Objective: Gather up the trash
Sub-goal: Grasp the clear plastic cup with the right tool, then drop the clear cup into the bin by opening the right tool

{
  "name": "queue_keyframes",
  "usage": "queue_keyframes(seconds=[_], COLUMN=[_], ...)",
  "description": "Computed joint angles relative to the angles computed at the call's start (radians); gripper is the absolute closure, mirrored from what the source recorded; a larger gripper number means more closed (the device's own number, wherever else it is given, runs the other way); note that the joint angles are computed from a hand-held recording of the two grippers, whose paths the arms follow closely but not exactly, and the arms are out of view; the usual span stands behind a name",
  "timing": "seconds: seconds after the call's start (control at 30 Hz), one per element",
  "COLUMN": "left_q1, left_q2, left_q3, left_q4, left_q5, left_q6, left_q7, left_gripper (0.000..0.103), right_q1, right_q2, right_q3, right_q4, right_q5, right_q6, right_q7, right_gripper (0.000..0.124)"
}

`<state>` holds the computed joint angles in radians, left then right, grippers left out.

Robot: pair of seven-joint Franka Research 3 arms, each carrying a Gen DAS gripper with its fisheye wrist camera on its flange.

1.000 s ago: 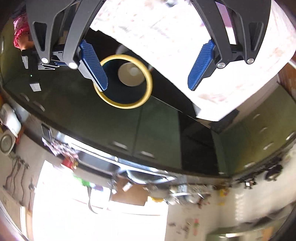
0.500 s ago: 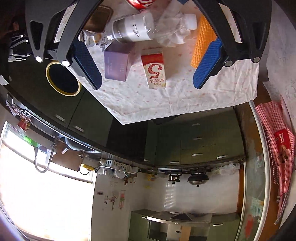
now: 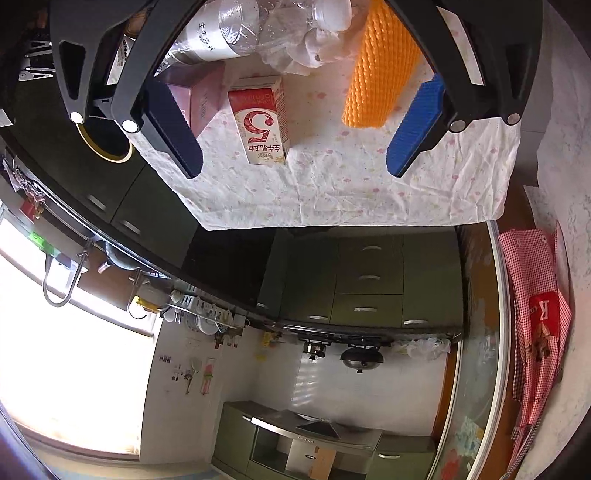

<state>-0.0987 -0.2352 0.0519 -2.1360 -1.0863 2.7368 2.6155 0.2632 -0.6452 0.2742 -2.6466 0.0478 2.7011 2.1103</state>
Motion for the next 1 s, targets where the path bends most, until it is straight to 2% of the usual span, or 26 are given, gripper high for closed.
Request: queue_keyframes(seconds=[0.03, 0.3, 0.4, 0.57, 0.67, 0.77, 1.0], left_q1=[0.001, 0.01, 0.005, 0.0, -0.001, -0.003, 0.0], left_q2=[0.002, 0.006, 0.0, -0.004, -0.005, -0.003, 0.004], left_q3=[0.001, -0.005, -0.004, -0.005, -0.006, -0.007, -0.012], left_q4=[-0.001, -0.007, -0.013, -0.019, -0.02, -0.02, -0.018], left_q5=[-0.001, 0.007, -0.002, -0.004, -0.002, 0.0, 0.025], left_q6=[-0.001, -0.017, -0.018, -0.024, -0.025, -0.024, -0.042], left_q7=[-0.001, -0.007, 0.008, 0.012, 0.014, 0.015, -0.006], left_gripper=[0.005, 0.005, 0.005, 0.005, 0.005, 0.005, 0.005], right_q1=[-0.007, -0.021, -0.088, -0.262, -0.332, -0.359, -0.396], right_q2=[0.0, -0.051, -0.127, -0.212, -0.176, -0.104, 0.014], right_q3=[0.003, -0.014, 0.004, 0.015, -0.009, -0.048, -0.106], right_q4=[0.002, -0.004, -0.023, -0.032, -0.021, -0.007, 0.013], right_q5=[-0.004, -0.002, -0.03, -0.114, -0.158, -0.177, -0.215], right_q6=[-0.002, -0.023, -0.048, -0.158, -0.215, -0.241, -0.221], right_q7=[0.005, 0.008, 0.053, 0.151, 0.17, 0.174, 0.212], right_gripper=[0.119, 0.119, 0.119, 0.119, 0.119, 0.119, 0.118])
